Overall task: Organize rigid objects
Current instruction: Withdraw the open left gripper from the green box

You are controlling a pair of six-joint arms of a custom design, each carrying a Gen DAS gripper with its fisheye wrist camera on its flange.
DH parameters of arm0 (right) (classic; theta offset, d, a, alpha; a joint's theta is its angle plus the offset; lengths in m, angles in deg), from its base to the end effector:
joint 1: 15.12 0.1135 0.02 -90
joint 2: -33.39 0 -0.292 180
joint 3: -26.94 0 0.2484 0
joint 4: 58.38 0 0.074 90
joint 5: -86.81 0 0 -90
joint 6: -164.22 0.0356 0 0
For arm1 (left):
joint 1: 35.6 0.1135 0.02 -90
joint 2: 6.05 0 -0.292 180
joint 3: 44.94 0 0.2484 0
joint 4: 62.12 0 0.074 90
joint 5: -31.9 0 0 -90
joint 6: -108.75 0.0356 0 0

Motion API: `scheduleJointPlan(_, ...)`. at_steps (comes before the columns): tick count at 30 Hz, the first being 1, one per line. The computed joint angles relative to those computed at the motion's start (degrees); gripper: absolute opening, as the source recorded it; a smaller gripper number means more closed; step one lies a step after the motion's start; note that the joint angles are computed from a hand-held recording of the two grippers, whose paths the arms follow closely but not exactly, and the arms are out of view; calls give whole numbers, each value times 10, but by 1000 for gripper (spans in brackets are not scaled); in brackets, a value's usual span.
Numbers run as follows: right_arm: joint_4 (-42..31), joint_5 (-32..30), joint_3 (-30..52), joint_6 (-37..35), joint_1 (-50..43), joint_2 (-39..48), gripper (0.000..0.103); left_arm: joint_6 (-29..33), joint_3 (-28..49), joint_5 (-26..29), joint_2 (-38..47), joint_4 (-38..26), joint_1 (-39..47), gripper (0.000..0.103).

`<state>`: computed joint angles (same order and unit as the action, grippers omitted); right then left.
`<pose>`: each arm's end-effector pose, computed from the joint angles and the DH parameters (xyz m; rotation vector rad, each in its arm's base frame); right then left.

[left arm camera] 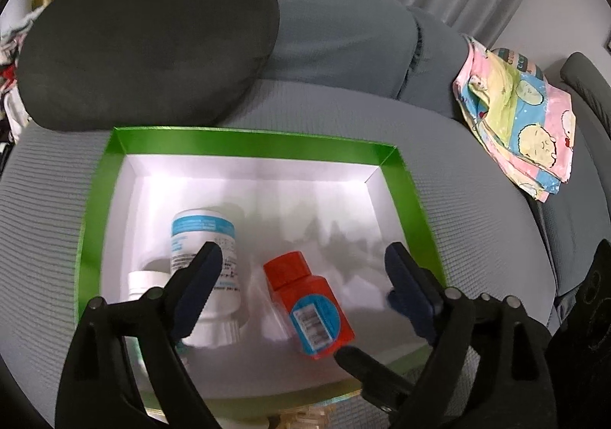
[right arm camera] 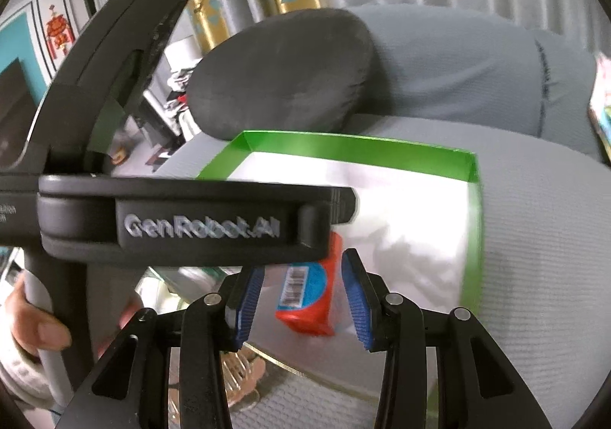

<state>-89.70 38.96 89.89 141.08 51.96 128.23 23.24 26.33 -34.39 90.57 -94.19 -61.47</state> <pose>0.1391 0.2677 0.1836 0.2057 2.2898 0.1566 0.2957 -0.1593 0.2074 0.8284 2.4487 -0.6721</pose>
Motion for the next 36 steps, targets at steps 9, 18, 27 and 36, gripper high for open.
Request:
scheduleJointPlan(9,-194,71,73,176,120,9,57,28,-76,6,-136,-14,32,88)
scheduleJointPlan(18,-351,91,164,315,204,57,64,66,-146,14,-277,-69,70,88)
scheduleJointPlan(27,-456,97,258,390,258,112,65,121,-184,42,-395,-145,128,89)
scheduleJointPlan(36,-475,83,309,405,281,156,66,187,-223,57,-450,-193,206,89)
